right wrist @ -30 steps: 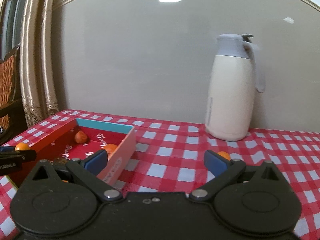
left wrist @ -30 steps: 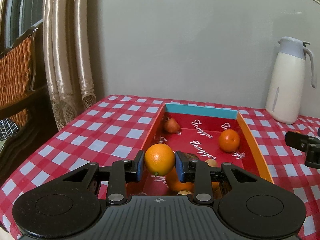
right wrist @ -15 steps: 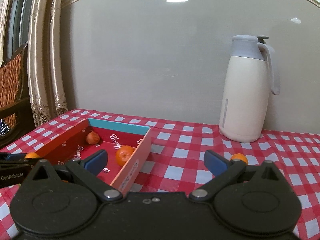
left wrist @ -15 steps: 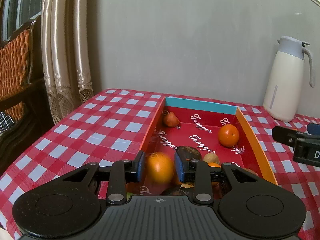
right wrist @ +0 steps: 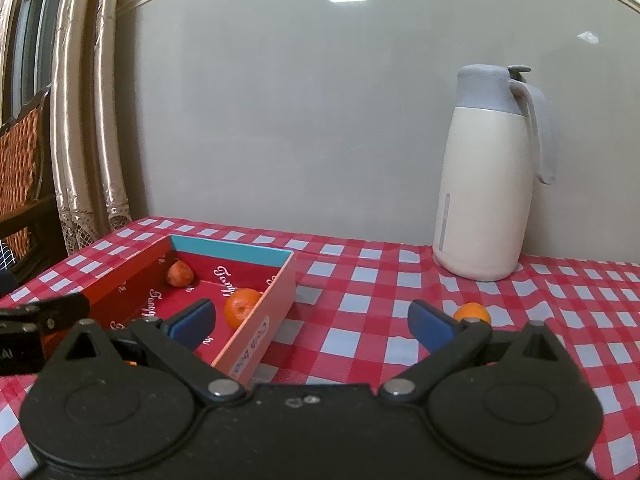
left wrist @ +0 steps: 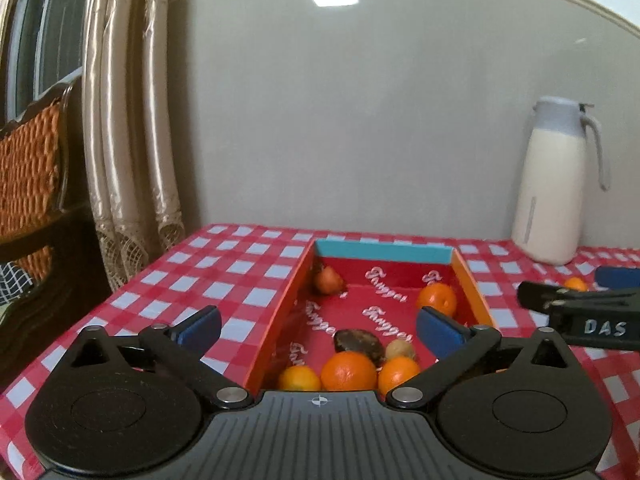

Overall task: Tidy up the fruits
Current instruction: 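Lower the right gripper onto the last small orange and close it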

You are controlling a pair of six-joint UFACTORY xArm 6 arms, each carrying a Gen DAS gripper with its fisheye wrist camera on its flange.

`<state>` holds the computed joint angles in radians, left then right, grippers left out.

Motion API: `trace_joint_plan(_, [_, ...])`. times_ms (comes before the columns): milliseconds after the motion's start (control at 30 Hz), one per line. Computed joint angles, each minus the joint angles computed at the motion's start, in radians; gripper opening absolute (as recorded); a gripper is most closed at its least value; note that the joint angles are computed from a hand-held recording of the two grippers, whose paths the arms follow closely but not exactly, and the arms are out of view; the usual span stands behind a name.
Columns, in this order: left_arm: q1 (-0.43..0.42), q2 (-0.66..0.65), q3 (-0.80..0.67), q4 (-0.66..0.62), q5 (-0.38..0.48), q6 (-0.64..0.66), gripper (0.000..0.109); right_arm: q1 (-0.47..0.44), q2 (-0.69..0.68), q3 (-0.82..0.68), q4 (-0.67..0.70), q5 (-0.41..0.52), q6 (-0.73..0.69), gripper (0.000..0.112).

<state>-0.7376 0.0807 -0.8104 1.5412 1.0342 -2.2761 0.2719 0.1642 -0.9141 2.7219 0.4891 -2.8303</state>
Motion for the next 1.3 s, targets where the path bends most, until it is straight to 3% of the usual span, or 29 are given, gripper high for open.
trace_joint_plan(267, [0.018, -0.010, 0.006, -0.060, -0.023, -0.020, 0.103, -0.030, 0.007, -0.012, -0.021, -0.012, 0.033, 0.103])
trace_joint_plan(833, [-0.006, 0.065, -0.086, -0.084, 0.028, 0.013, 0.103, -0.123, 0.091, -0.111, -0.051, -0.094, 0.082, 0.103])
trace_joint_plan(1300, [0.022, 0.068, -0.080, -0.109, 0.038, -0.068, 0.103, -0.149, 0.296, -0.386, -0.127, -0.252, 0.198, 0.099])
